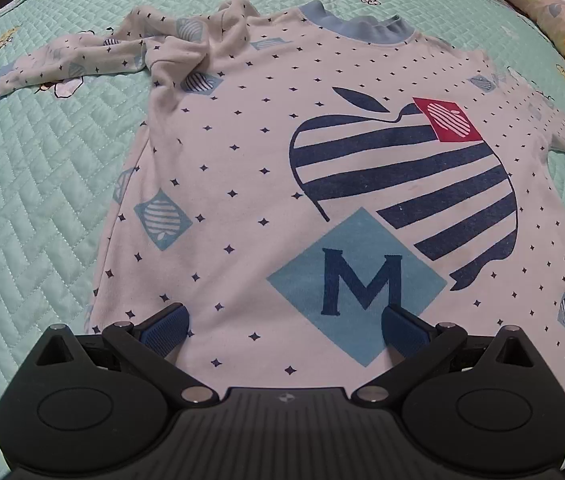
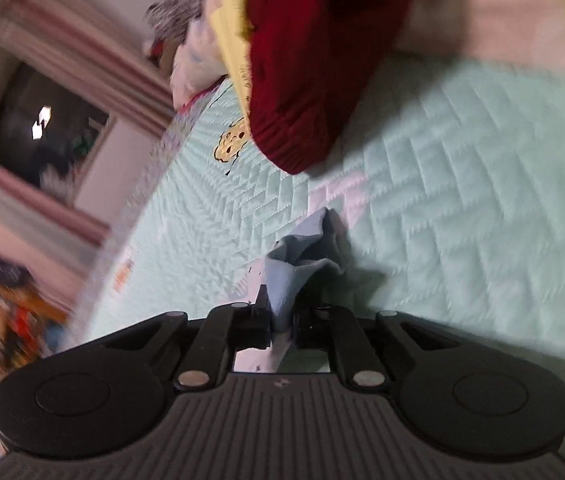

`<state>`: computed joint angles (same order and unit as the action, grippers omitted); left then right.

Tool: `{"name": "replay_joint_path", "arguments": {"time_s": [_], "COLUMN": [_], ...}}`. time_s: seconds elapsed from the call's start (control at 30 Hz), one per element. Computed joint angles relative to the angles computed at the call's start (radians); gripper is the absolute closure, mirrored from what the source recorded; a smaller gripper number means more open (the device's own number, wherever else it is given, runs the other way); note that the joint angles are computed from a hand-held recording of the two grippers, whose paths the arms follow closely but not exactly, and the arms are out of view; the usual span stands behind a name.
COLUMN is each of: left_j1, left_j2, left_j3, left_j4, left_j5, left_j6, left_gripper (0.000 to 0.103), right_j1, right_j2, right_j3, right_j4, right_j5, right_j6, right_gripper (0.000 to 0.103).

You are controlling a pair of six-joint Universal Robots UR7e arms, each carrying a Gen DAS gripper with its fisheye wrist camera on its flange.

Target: Fold clothes

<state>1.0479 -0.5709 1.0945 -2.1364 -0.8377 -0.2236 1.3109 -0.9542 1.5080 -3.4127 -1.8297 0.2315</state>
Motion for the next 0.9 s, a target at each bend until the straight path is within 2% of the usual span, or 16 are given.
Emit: {"name": "replay_joint_path", "arguments": {"time_s": [0.07, 0.13, 0.2, 0.3, 0.37, 0.43, 0.5, 0.53, 0.57, 0.7, 0.77, 0.8, 0.83, 0.9], "left_j1": [0.000, 0.000, 0.000, 0.000, -0.001, -0.001, -0.002, -0.002, -0.002, 0.000, 0.000, 0.000, 0.000, -0.001], "left_j2": [0.000, -0.001, -0.002, -0.003, -0.003, -0.003, -0.004, -0.004, -0.005, -0.006, -0.006, -0.006, -0.005, -0.003], "left_j3": [0.002, 0.005, 0.007, 0.009, 0.011, 0.013, 0.017, 0.018, 0.019, 0.017, 0.016, 0.015, 0.012, 0.008], "left_j4": [-0.004, -0.009, -0.013, -0.017, -0.019, -0.024, -0.028, -0.030, -0.031, -0.028, -0.024, -0.022, -0.019, -0.012], "left_j5": [0.001, -0.001, -0.002, -0.001, 0.000, 0.001, 0.002, 0.002, 0.001, -0.004, -0.004, -0.004, -0.003, -0.003], "left_j6": [0.001, 0.005, 0.008, 0.010, 0.010, 0.012, 0.013, 0.013, 0.014, 0.015, 0.013, 0.011, 0.010, 0.006], "left_gripper": [0.000, 0.000, 0.000, 0.001, 0.000, 0.000, 0.000, 0.000, 0.000, 0.001, 0.001, 0.001, 0.001, 0.000], "right_j1": [-0.004, -0.014, -0.011, 0.036, 0.067, 0.091, 0.110, 0.116, 0.123, 0.141, 0.128, 0.119, 0.110, 0.094], "right_j2": [-0.007, -0.024, -0.034, -0.019, 0.000, 0.018, 0.029, 0.029, 0.031, 0.071, 0.093, 0.106, 0.116, 0.111], "right_j3": [0.004, 0.031, 0.044, 0.045, 0.041, 0.034, 0.039, 0.051, 0.055, -0.018, -0.065, -0.086, -0.103, -0.104], "right_j4": [0.010, -0.009, -0.018, -0.091, -0.178, -0.253, -0.285, -0.278, -0.245, 0.013, 0.137, 0.183, 0.219, 0.273], "right_j5": [0.008, 0.033, 0.018, -0.152, -0.269, -0.301, -0.235, -0.176, -0.112, 0.135, 0.235, 0.272, 0.282, 0.248], "right_j6": [0.003, 0.080, 0.104, 0.112, 0.126, 0.086, -0.022, -0.068, -0.109, -0.191, -0.152, -0.124, -0.101, -0.048], "right_gripper": [0.094, 0.092, 0.088, 0.077, 0.060, 0.059, 0.059, 0.059, 0.054, 0.050, 0.040, 0.039, 0.038, 0.040]}}
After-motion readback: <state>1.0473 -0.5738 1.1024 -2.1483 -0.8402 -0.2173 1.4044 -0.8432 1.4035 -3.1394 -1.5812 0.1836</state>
